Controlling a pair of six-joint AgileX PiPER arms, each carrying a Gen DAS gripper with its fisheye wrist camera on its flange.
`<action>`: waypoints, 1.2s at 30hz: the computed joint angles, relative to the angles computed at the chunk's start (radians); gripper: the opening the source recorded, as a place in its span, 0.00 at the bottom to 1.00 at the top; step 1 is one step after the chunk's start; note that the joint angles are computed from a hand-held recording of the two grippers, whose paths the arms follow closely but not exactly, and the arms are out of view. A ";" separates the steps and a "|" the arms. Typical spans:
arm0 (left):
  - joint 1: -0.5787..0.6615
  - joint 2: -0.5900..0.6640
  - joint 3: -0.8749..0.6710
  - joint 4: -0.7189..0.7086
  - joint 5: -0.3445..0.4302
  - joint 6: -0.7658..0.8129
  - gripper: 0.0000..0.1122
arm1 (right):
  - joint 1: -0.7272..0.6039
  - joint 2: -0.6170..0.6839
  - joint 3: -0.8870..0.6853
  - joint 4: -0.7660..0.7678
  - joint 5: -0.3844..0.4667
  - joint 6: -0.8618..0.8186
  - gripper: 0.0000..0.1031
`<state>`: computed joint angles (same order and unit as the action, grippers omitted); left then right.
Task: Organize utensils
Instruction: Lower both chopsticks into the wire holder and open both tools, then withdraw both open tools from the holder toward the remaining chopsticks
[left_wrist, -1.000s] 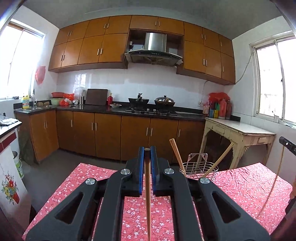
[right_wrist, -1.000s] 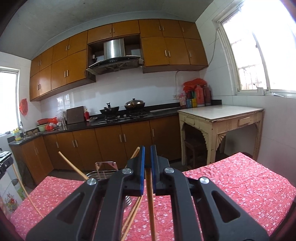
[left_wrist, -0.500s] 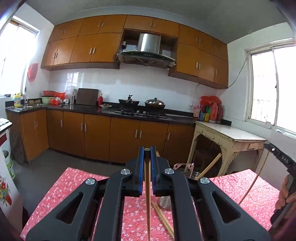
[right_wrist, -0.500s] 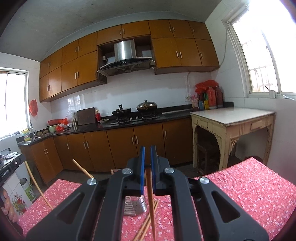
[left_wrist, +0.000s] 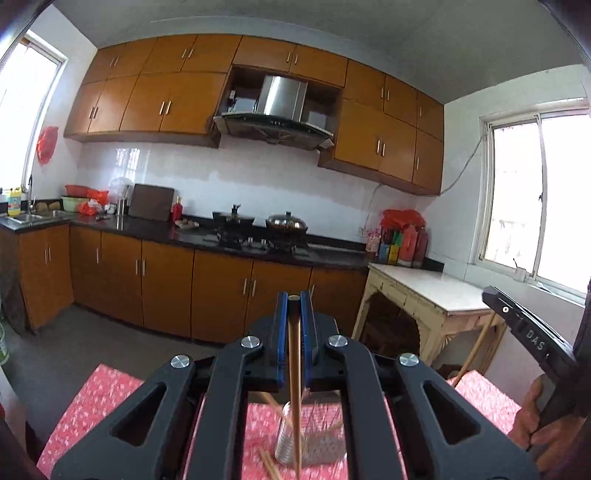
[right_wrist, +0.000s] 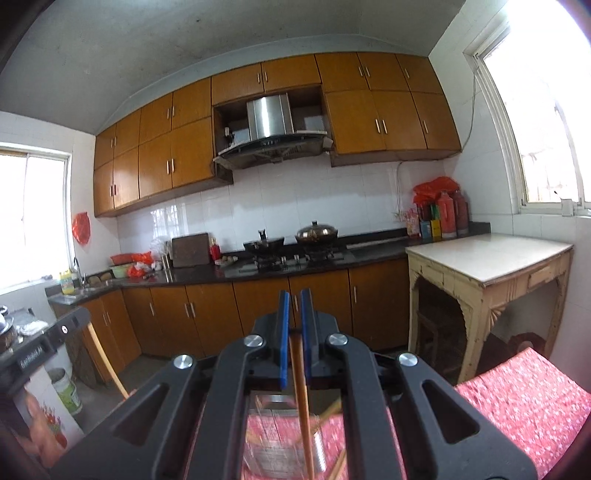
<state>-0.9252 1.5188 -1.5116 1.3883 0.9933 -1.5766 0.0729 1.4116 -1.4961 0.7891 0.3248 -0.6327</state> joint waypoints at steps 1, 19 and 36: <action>0.008 0.017 -0.029 0.004 -0.003 0.011 0.06 | 0.014 0.021 -0.033 -0.047 -0.011 0.046 0.07; 0.206 0.323 -0.255 -0.061 -0.133 0.003 0.06 | 0.093 0.456 -0.356 -0.384 -0.060 0.402 0.08; 0.102 0.158 -0.064 -0.086 0.054 -0.001 0.45 | -0.044 0.186 0.051 -0.267 -0.105 0.226 0.45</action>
